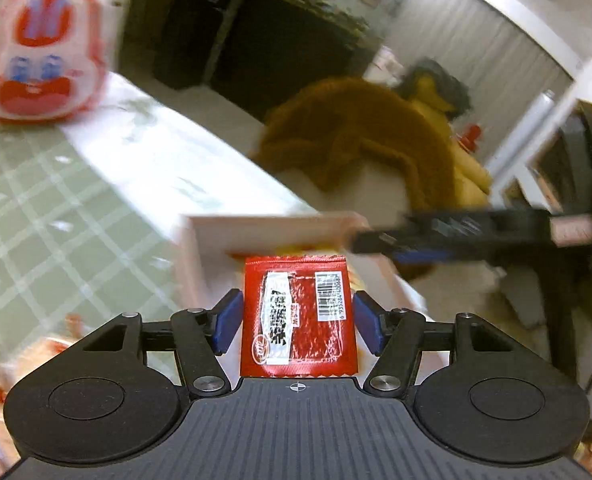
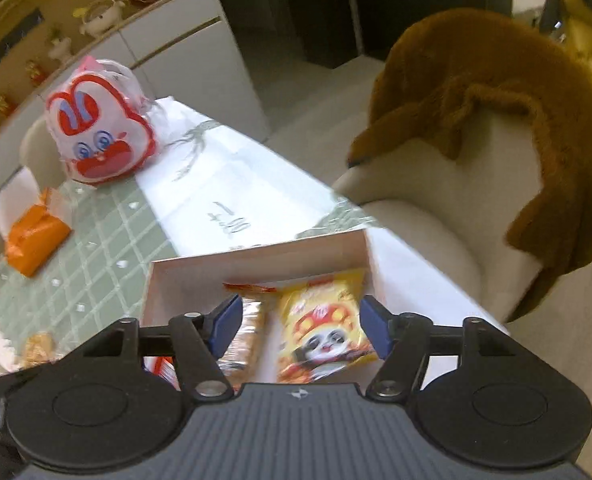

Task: Organize snacks
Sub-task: 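Carry the yellow bag and red sachet over the pink box and open both tools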

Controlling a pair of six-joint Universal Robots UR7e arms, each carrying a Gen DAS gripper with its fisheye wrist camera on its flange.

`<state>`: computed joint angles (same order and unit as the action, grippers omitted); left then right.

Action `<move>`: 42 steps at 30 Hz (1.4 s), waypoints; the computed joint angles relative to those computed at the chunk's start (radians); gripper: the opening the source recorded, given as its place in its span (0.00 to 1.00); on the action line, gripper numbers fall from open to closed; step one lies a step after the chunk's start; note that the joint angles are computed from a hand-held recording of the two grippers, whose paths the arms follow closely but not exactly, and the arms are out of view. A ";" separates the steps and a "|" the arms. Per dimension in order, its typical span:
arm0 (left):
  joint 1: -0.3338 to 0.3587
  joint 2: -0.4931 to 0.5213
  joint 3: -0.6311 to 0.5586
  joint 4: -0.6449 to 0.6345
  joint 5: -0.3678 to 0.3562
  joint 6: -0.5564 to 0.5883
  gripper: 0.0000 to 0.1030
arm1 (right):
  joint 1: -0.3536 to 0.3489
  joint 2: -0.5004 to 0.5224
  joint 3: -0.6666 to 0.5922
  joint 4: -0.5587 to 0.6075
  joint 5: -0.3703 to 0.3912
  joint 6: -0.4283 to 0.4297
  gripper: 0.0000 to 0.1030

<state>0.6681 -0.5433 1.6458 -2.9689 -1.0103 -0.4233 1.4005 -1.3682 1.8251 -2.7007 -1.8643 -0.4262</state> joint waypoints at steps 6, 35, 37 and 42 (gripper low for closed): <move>0.067 -0.060 0.036 0.026 -0.187 -0.082 0.63 | 0.023 -0.006 0.091 -0.170 -0.058 -0.113 0.67; 0.078 0.033 0.015 -0.049 -0.305 -0.076 0.56 | 0.051 -0.064 0.225 -0.412 -0.283 -0.190 0.69; 0.061 0.016 0.081 -0.221 -0.198 -0.077 0.56 | 0.053 -0.072 0.242 -0.409 -0.279 -0.190 0.69; 0.048 -0.050 0.142 -0.096 0.227 -0.138 0.56 | 0.050 -0.123 0.325 -0.424 -0.247 -0.223 0.69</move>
<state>0.7158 -0.5929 1.7881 -3.0653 -0.7828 -0.5610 1.4507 -1.4908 2.1496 -3.1245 -2.1117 -0.6488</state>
